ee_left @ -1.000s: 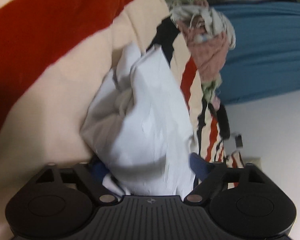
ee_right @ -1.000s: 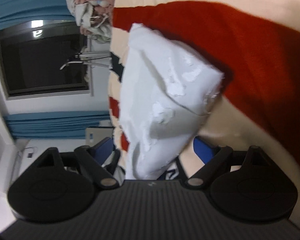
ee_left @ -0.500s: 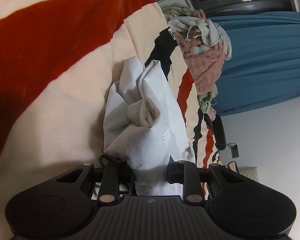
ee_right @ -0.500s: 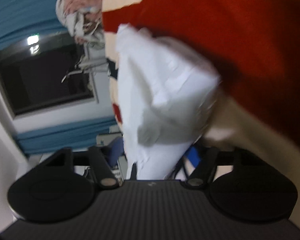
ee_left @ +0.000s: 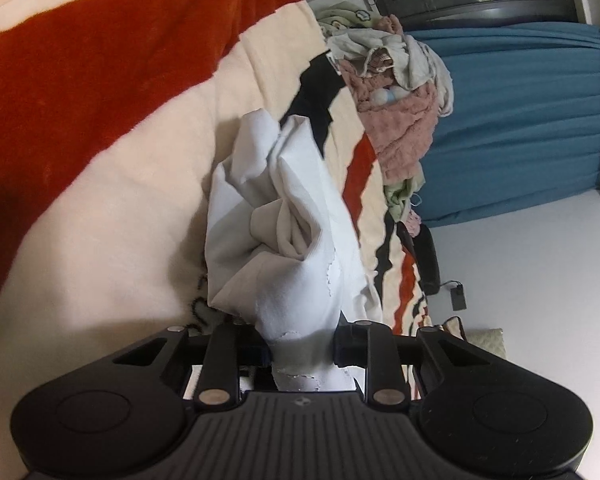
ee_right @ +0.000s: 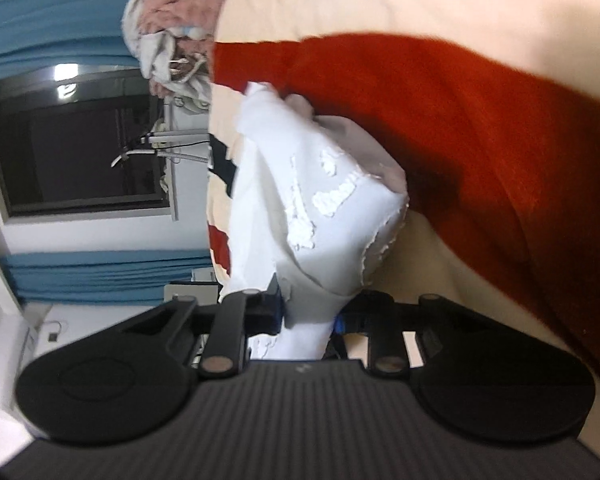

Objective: Fold clothes

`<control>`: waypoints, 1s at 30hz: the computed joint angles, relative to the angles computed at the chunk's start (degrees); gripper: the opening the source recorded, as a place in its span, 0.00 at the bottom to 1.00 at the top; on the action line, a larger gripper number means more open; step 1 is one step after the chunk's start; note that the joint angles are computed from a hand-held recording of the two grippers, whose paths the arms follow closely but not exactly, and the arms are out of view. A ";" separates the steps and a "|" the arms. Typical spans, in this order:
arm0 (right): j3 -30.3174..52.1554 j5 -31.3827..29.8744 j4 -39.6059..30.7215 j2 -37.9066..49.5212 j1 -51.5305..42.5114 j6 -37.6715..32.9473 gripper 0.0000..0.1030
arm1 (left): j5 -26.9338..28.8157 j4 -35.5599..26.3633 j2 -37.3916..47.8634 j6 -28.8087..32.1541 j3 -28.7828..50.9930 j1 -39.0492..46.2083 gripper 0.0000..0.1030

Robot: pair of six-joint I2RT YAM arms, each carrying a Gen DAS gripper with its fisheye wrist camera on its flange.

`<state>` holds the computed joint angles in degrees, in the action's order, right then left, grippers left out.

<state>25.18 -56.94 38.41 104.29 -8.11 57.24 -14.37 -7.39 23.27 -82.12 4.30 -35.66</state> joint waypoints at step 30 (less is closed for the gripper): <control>65.68 4.40 -33.00 18.23 -12.47 -9.72 0.22 | 29.05 8.98 91.28 13.43 85.69 11.30 0.26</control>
